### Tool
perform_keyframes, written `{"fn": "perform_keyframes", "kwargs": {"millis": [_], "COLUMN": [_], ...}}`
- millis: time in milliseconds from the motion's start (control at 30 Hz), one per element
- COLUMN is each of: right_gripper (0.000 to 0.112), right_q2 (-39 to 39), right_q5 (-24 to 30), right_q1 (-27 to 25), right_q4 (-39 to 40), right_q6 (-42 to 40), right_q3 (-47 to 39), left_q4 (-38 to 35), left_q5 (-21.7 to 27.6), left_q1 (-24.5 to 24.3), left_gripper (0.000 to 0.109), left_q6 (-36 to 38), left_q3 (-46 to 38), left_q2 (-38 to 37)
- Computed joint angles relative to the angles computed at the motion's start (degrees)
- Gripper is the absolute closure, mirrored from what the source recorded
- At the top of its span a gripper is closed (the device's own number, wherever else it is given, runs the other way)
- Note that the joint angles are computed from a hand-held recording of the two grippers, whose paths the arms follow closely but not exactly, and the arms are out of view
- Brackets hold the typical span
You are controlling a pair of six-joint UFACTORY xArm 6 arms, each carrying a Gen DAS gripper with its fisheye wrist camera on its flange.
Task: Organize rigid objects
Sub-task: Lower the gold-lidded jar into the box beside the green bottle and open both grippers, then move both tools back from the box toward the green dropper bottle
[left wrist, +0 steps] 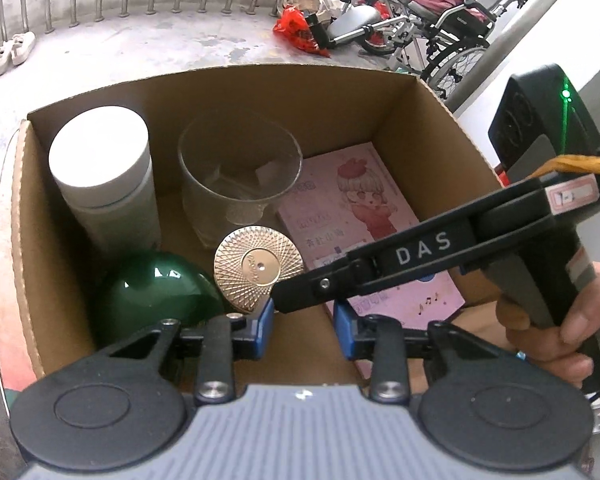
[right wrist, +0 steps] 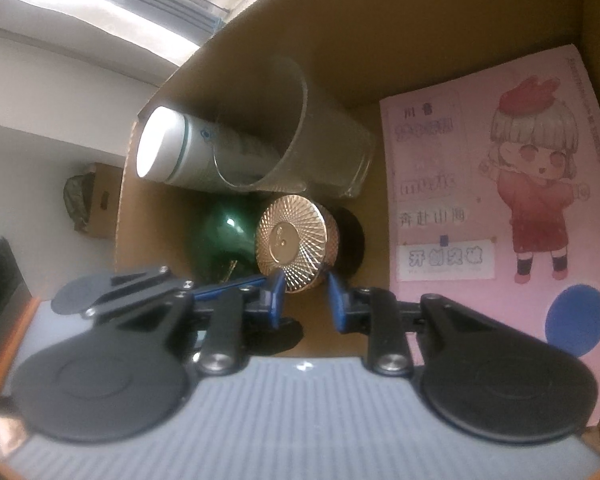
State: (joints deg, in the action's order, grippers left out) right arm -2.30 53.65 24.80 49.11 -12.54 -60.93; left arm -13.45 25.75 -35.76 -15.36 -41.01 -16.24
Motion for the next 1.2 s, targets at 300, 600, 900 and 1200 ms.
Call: {"fn": "perform_keyframes", "kwargs": {"millis": [300, 600, 900, 1200], "right_gripper": [0.086, 0.068, 0.048, 0.034], "right_q2": [-0.85, -6.11, -23.74, -47.62], "right_q5": [-1.74, -2.86, -0.81, 0.28], "right_q1": [-0.05, -1.99, -8.66, -16.04], "right_q4": [0.29, 2.30, 10.38, 8.30], "right_q6": [0.01, -0.59, -4.25, -1.02], "right_q3": [1.36, 5.21, 16.20, 27.84], "left_q4": [0.83, 7.77, 24.82, 50.97], "left_q5": [-0.86, -2.96, -5.26, 2.70], "left_q1": [-0.19, -1.76, -5.66, -12.08], "left_gripper": [0.050, 0.035, 0.022, 0.010], "left_q6": [-0.23, -7.05, -25.59, -56.77], "left_q3": [0.24, 2.13, 9.41, 16.05], "left_q2": [-0.15, -5.07, -21.46, -39.07]}}
